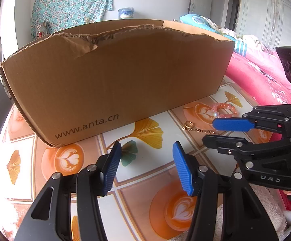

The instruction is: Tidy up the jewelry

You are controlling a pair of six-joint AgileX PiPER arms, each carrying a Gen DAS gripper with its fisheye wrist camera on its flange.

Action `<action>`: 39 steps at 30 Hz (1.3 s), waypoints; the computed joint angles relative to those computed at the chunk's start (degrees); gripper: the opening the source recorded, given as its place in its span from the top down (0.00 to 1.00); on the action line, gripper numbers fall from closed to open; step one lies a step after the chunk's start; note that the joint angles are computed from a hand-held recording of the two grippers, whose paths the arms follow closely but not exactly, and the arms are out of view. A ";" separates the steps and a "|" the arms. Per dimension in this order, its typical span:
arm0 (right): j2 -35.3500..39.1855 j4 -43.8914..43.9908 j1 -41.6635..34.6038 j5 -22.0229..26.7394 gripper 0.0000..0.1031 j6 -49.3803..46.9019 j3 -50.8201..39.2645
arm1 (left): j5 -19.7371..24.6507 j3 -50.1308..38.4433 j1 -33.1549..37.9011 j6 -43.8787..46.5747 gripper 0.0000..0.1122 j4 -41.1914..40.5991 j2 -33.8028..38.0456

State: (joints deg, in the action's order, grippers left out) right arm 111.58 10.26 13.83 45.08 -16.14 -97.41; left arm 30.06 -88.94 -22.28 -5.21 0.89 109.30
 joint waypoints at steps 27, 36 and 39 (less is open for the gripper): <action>-0.94 23.24 -18.80 16.50 0.86 -12.59 -8.43 | 0.33 -3.28 -3.17 11.17 0.59 -6.84 1.06; -4.09 26.04 -19.74 14.54 0.86 -14.14 -2.37 | 2.80 -9.28 -6.20 15.98 0.82 -7.19 5.24; -4.36 27.24 -20.36 14.22 0.86 -15.33 -1.26 | 5.42 -13.11 -6.50 17.47 0.82 -6.57 7.77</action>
State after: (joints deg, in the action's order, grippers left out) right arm 107.22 37.51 -6.54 59.31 -31.48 -98.67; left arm 35.47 -102.05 -28.78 12.26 -5.69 117.07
